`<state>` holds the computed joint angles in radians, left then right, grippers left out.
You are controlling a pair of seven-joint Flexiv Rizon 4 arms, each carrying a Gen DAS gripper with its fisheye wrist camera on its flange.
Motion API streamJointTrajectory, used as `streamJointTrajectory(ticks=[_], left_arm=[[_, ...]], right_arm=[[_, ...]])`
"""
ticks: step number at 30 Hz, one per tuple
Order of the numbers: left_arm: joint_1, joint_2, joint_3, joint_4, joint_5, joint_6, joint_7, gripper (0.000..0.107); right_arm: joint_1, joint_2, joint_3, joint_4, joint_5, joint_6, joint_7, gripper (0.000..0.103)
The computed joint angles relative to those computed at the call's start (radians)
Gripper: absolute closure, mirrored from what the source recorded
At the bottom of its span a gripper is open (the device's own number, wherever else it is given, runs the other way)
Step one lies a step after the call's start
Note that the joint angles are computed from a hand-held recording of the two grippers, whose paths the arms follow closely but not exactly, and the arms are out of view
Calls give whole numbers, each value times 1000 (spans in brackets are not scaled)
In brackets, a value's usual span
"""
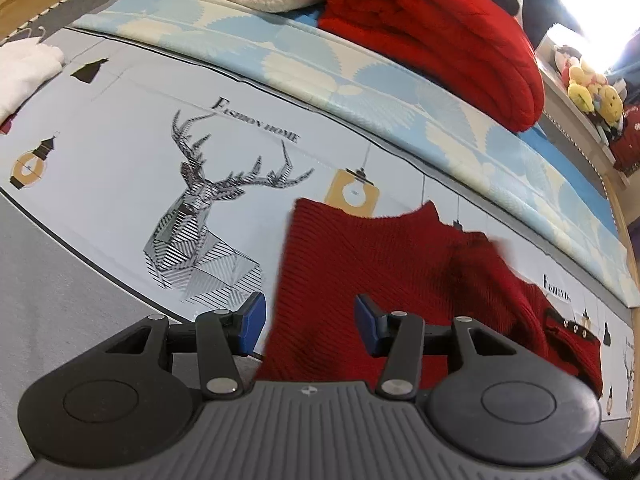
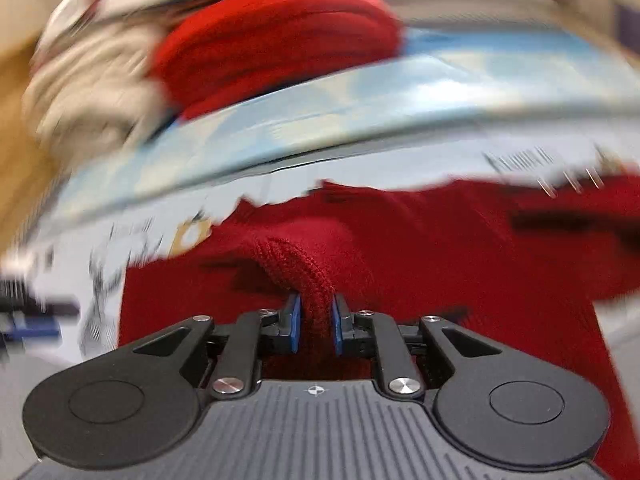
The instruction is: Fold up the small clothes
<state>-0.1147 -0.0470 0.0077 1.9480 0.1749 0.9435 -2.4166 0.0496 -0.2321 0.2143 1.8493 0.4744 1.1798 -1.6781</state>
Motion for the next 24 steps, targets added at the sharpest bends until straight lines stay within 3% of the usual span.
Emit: streamJointTrajectory(ticks=[2,4,5,9,13,16,20,23,24], left_arm=[[4,6,4,2,9,-6,0,53],[8,9,6,3,13,-14,-5,53],[10,11,7,4,13,-16,-9,53],[14,10,4,0,22,-22,-22,53],[13,-3,2,-8,15,-24,-16,53],[13,-7,6,-10,20,-25,-26,53],[14,-15,8,-14,18,-22,-27,52],[16,-29,10,-18,8,-20,-15,53],[18,-35,11,-18,-2,-17,-6,53]], right_arm=[[-4,10,-41,4,-43,-160,149,84],[-25,-16,-61,-53,-63,-422,200,81],[-38,-22,-65,-62,-42,-473,208,81],[-42,-4,-64,-59,-18,-425,137,77],[-23,-6,-99,-46,-80,-361,252,54],[-26,-24,-118,-49,-123,-382,367,54],[-52,-32,-115,-39,-111,-336,403,55],[-50,-29,-120,-19,-139,-299,468,69],[-49,-26,-120,-10,-152,-281,479,80]])
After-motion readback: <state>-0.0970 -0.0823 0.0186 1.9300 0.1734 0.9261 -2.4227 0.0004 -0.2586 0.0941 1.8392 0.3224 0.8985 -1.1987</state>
